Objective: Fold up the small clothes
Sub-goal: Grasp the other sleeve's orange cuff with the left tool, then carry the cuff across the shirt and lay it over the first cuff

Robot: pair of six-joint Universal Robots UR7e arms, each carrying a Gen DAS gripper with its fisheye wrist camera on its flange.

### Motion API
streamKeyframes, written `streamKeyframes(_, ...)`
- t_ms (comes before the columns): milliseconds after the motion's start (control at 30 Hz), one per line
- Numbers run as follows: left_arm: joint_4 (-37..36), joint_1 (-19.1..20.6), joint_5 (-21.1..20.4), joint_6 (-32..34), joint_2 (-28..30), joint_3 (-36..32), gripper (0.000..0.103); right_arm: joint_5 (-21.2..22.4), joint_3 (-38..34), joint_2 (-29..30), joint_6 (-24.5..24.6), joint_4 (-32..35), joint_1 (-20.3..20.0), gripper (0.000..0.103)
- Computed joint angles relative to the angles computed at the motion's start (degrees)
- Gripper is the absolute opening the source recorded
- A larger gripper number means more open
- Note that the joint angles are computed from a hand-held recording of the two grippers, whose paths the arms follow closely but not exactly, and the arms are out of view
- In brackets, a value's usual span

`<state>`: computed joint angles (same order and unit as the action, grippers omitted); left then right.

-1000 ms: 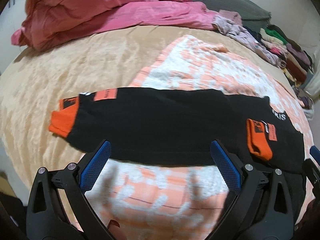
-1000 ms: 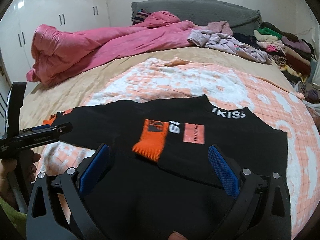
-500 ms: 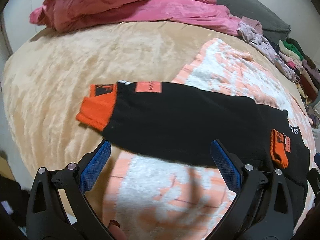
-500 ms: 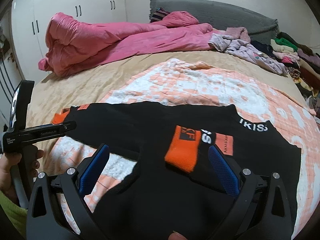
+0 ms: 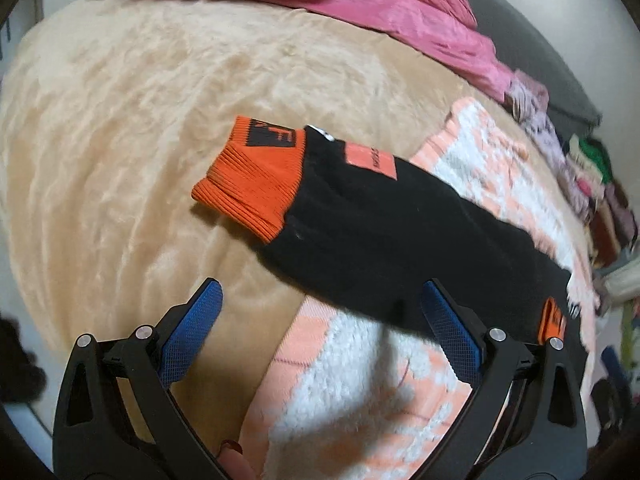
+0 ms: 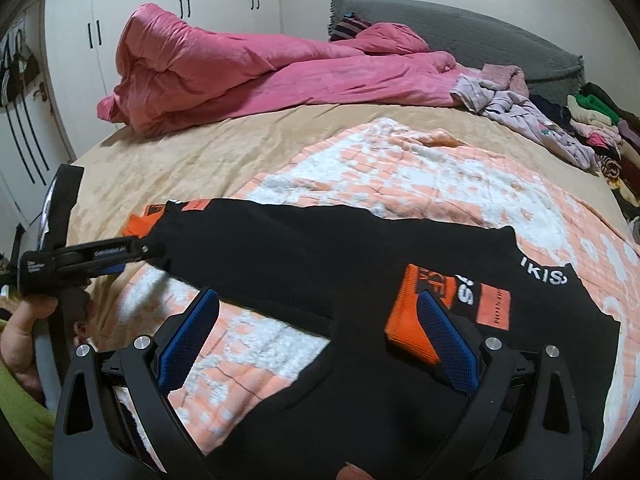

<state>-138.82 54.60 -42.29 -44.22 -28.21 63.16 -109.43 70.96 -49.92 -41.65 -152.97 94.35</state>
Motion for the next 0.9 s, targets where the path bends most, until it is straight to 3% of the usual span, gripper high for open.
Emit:
streamKeyframes(367,-3.67,1.18,3.73,-0.34,2.98,-3.88,0.066,-0.62,1.08,-0.49,1.57,-0.13,-0.64,0.098)
streamKeyframes(433,-2.92,1.42,4.76,-0.59,3.77,-5.42,0.049,-0.92,1.13,-0.58,1.79,-0.17,-0.8,0.098)
streamKeyframes(467,-2.65,1.56,5.03,-0.67,4.1,-6.12,0.045,-1.03,1.08,-0.56,1.9,-0.21,-0.87,0.098)
streamKeyframes(533,-2.77,1.92,5.74,-0.24,4.84,-7.63,0.025,-1.16,1.05,-0.63,2.27,-0.22,-0.99,0.098)
streamKeyframes(633,-4.4,2.21,5.97,0.79,5.31,-8.41,0.012,-1.08,1.13,-0.83,2.54,-0.31,-1.17,0.098)
streamKeyframes(900,-15.91,-0.91,5.24,12.93,5.47,-7.06,0.008,-1.24,1.37,-1.76,4.82,-0.03,-2.58,0.098)
